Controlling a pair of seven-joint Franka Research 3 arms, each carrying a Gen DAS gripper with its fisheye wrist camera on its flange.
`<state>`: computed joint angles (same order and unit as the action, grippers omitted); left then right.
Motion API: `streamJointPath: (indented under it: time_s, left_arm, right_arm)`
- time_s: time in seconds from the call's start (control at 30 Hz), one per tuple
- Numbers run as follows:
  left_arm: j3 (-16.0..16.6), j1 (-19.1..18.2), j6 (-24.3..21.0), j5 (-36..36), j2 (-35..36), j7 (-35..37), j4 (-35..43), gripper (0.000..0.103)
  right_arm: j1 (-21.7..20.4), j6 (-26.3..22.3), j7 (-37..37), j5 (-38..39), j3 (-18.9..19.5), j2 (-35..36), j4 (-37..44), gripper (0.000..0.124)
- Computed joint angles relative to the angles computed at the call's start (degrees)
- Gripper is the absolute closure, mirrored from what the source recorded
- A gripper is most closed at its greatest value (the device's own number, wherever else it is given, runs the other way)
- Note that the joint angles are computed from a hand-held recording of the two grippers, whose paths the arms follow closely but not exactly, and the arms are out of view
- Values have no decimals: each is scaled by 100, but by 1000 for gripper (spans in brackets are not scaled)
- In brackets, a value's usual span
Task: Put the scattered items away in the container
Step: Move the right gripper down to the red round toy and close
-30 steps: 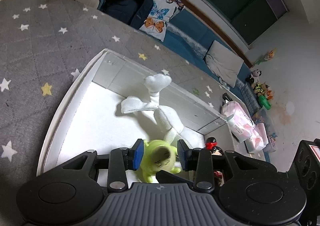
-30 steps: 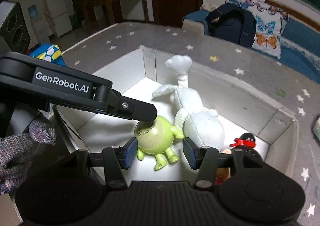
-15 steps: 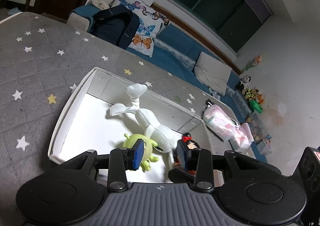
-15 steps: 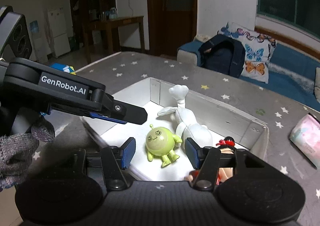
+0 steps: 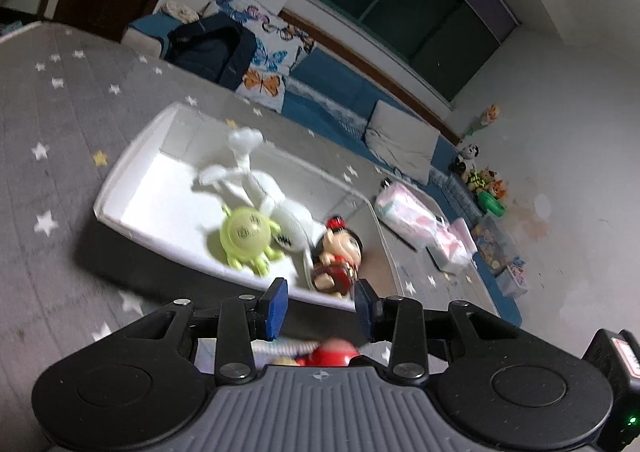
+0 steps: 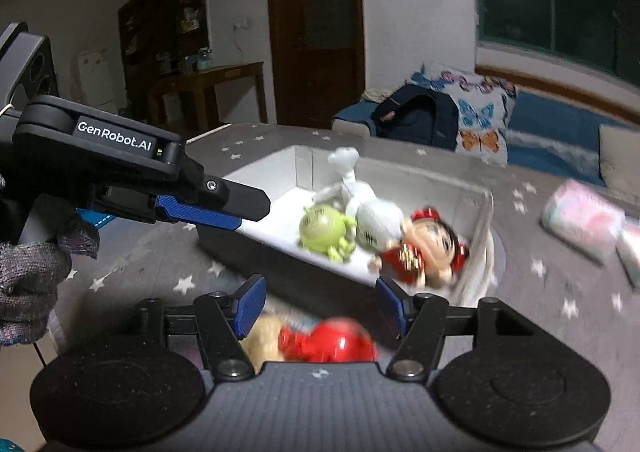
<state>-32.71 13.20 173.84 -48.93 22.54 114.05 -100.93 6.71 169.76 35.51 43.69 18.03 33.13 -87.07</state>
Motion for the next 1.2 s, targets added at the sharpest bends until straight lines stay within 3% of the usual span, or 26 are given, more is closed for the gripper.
streamJointPath:
  time_s: [0.37, 0.63, 1.2]
  left_arm:
    - [259, -362, -599, 509, 365, -375, 350, 64]
    - [581, -654, -1001, 1193, 642, -966, 702, 64]
    - [717, -772, -1365, 1979, 994, -1624, 1125, 64]
  right_arm:
    - [-220, -12, 271, 398, 1, -130, -500, 61]
    - [-292, -287, 361, 645, 30, 40, -339, 63]
    - [-350, -729, 263, 1085, 37, 333, 88, 69]
